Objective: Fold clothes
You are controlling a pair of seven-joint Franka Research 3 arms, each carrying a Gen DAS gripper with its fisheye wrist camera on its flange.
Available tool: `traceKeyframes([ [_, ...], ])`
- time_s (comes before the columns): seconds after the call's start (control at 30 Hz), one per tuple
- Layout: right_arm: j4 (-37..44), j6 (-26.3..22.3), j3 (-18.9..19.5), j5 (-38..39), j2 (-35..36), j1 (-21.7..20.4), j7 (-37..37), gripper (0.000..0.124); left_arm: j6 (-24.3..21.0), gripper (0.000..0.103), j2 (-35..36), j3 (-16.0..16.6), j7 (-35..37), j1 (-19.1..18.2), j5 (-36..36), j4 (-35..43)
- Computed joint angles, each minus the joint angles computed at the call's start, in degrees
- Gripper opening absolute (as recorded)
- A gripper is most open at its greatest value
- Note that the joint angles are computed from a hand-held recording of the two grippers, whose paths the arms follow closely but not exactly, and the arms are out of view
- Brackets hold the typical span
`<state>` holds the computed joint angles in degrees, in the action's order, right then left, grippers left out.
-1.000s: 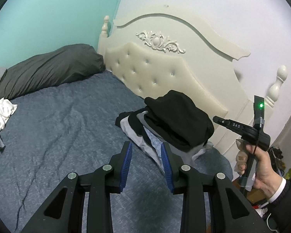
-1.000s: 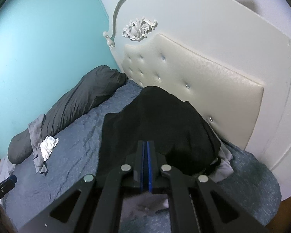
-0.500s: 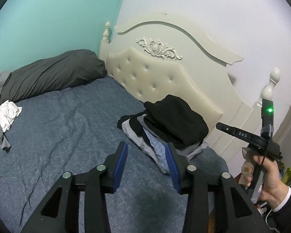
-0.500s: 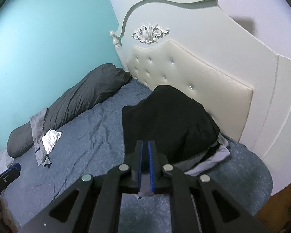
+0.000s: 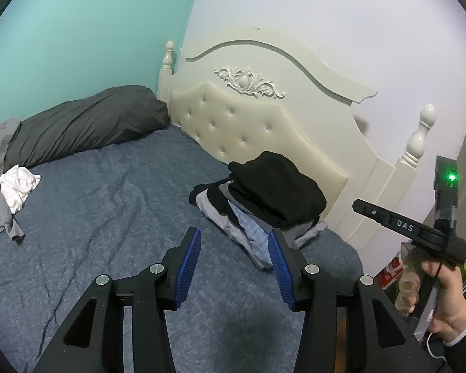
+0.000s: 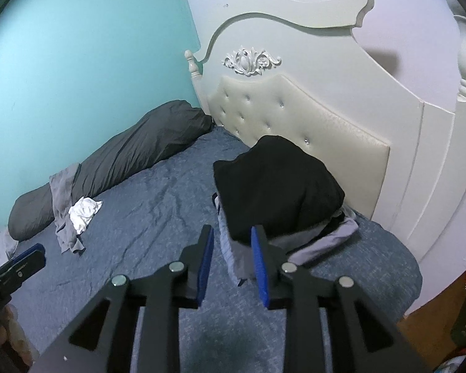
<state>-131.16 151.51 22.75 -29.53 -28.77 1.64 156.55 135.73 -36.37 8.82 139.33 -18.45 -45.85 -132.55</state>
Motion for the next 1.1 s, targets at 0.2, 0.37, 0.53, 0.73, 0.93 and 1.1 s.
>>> traceKeyframes([
  [0.2,0.17,-2.21,1.43,0.76,-1.87,1.32,0.51,0.025,-1.09,0.049,-2.35,0.78,0.28,0.41,0.63,-1.08],
  [0.37,0.4,-4.11,2.73,1.02,-3.33,2.19,1.25,0.026,-1.54,0.056,-4.08,1.21,0.25,0.44,1.35,-1.93],
  [0.53,0.14,-5.06,3.83,1.02,-4.85,2.54,2.3,0.027,-1.57,0.065,-5.69,1.67,-0.26,0.29,2.28,-2.54],
  [0.73,0.6,-6.86,5.15,0.98,-5.87,2.73,2.66,0.027,-2.45,0.073,-7.53,2.47,-0.74,-0.05,3.46,-3.08],
  [0.93,0.89,-8.6,5.87,1.45,-6.45,3.6,3.44,0.029,-3.04,0.078,-8.81,3.0,-1.38,-0.34,4.62,-3.45],
  [1.1,1.04,-10.18,6.68,1.29,-7.22,4.2,4.1,0.029,-3.49,0.087,-9.96,3.33,-1.6,-0.5,5.62,-3.96],
])
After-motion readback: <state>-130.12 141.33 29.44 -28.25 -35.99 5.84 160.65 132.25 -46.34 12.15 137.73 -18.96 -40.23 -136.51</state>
